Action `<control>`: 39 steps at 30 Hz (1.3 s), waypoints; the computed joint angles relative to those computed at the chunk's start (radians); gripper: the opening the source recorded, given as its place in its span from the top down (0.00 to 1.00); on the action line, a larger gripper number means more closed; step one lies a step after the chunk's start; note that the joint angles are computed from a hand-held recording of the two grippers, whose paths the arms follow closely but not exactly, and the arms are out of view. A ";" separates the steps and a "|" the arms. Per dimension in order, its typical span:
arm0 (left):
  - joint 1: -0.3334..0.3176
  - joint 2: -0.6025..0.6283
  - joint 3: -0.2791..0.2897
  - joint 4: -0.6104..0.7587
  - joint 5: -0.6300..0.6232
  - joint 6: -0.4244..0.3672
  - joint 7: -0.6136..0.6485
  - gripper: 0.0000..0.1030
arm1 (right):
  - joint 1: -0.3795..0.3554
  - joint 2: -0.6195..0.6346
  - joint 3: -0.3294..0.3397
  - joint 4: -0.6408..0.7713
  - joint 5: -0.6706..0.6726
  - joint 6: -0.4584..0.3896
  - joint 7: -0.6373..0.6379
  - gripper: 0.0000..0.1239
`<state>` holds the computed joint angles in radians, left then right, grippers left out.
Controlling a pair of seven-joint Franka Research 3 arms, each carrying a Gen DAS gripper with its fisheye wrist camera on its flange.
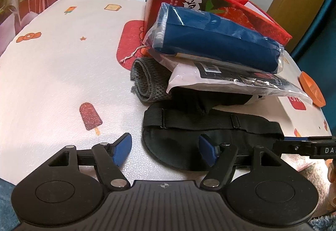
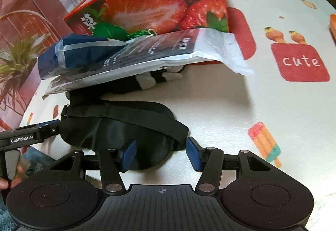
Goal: Organize soft objects
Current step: 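Close both grippers on the strap of the black eye mask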
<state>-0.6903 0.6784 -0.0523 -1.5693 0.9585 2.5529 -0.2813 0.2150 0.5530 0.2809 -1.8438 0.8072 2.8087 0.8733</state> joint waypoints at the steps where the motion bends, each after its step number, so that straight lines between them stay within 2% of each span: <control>1: 0.000 0.002 -0.001 0.003 -0.001 -0.002 0.004 0.28 | -0.006 0.004 0.008 0.005 0.008 -0.001 -0.011 0.60; 5: -0.002 0.004 -0.001 0.007 -0.004 -0.005 0.012 0.28 | -0.044 0.034 0.057 0.031 0.101 0.013 -0.067 0.69; 11: -0.004 0.003 0.003 0.004 0.001 0.001 0.004 0.27 | -0.053 0.058 0.083 0.039 0.184 0.102 -0.133 0.87; 17: -0.007 -0.006 0.013 -0.014 0.020 0.022 -0.038 0.28 | -0.079 0.081 0.121 0.051 0.237 0.148 -0.213 0.90; 26: -0.010 -0.028 0.034 -0.052 0.089 0.041 -0.178 0.28 | -0.072 0.079 0.137 0.032 0.207 0.208 -0.289 0.90; 35: -0.001 0.004 0.030 -0.004 0.103 0.022 -0.210 0.28 | -0.093 0.087 0.160 0.033 0.194 0.212 -0.287 0.90; 37: 0.001 0.011 0.024 0.008 0.096 0.010 -0.187 0.28 | -0.095 0.088 0.162 0.033 0.192 0.212 -0.288 0.90; 38: 0.006 0.013 0.022 0.010 0.101 0.030 -0.176 0.31 | -0.096 0.088 0.163 0.033 0.191 0.212 -0.287 0.90; 39: 0.011 0.010 0.030 -0.002 0.127 0.092 -0.197 0.34 | -0.097 0.088 0.163 0.032 0.191 0.213 -0.286 0.90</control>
